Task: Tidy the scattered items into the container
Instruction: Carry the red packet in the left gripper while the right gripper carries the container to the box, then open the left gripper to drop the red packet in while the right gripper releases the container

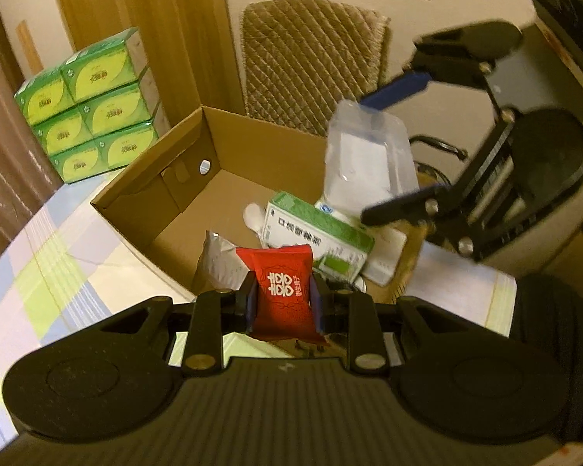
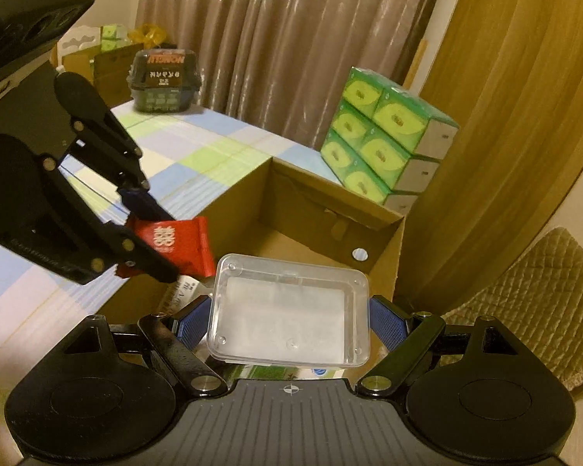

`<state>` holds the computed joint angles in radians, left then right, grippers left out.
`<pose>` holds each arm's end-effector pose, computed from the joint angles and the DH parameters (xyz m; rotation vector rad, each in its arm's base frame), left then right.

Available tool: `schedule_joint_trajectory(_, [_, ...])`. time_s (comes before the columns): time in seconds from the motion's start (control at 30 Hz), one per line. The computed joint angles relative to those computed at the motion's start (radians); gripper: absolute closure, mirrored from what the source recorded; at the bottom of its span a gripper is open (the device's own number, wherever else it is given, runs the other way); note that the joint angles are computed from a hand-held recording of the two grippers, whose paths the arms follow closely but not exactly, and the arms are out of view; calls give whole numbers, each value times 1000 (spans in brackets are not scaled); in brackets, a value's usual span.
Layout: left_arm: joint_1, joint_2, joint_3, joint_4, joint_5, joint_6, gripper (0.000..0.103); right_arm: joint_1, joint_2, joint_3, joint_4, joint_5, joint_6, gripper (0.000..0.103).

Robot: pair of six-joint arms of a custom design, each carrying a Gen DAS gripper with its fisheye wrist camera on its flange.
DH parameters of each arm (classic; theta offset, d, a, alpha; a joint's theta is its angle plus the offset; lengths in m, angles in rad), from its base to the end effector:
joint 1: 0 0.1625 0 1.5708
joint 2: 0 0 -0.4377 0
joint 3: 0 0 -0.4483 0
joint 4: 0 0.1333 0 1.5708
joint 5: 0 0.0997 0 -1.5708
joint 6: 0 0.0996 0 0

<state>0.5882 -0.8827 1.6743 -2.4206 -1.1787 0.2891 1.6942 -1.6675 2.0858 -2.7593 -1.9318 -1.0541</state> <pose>-0.4855 -0.5298 0.0956 1.6383 2.2466 -0.2638 0.1594 -0.4879 0.4186 1.1865 -2.0969 0.6736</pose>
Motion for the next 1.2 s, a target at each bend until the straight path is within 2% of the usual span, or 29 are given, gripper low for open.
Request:
schedule_joint_trajectory(0.6, [49, 122, -115, -62, 8, -182, 81, -30, 85, -52, -19, 2, -42, 19])
schedule_joint_trajectory(0.97, [64, 143, -134, -70, 0, -203, 80, -38, 116, -67, -25, -1, -51, 19])
schedule_joint_trajectory(1.07, [66, 145, -133, -95, 2, -212, 69, -41, 120, -69, -26, -1, -54, 19])
schedule_joint_trajectory(1.2, [66, 144, -132, -91, 11, -206, 69, -43, 123, -69, -25, 0, -53, 19])
